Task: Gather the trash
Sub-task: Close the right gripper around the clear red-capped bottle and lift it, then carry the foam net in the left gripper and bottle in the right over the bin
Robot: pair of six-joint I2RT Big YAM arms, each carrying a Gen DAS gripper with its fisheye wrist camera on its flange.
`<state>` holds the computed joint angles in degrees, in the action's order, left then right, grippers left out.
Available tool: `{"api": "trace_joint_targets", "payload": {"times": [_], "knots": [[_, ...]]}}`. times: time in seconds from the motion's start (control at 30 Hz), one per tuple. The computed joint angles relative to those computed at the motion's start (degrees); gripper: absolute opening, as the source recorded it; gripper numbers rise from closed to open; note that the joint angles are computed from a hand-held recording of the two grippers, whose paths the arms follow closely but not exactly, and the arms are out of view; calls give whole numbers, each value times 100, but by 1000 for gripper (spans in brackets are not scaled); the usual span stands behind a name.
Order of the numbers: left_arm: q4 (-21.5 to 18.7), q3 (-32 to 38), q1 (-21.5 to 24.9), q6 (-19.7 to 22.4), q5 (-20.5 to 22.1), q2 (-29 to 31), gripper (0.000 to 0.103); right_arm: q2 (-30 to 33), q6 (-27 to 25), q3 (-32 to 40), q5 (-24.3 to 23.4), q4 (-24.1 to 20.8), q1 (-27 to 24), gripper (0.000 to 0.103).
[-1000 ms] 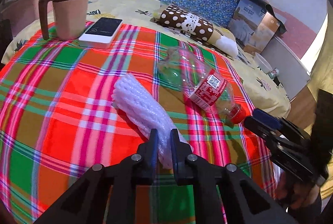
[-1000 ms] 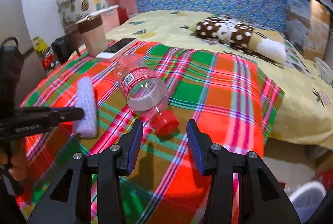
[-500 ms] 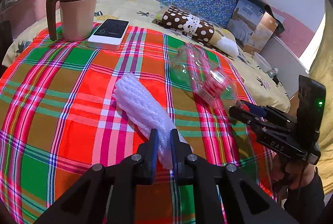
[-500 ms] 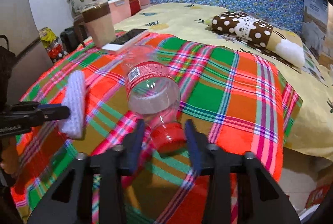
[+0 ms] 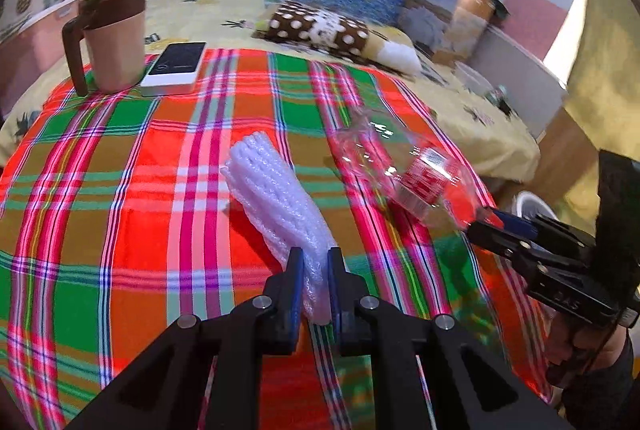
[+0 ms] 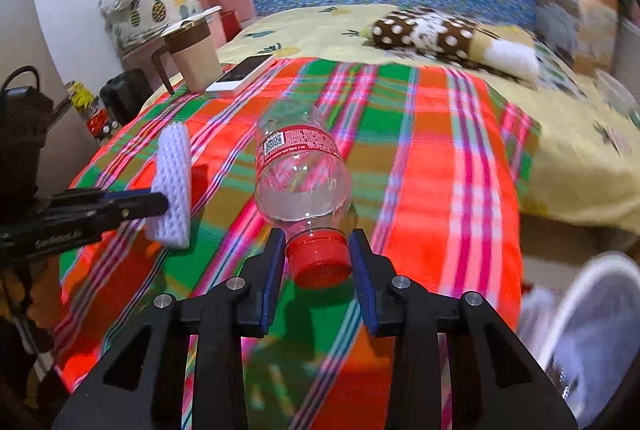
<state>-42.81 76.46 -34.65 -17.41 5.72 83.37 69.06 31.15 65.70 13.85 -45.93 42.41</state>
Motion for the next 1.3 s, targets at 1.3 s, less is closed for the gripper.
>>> {"api": "trace_joint_targets", "payload": {"times": [1.3], "knots": [[115, -672, -575, -1295, -1084, -330, 36, 186, -229, 129, 300, -177, 345, 63]]}}
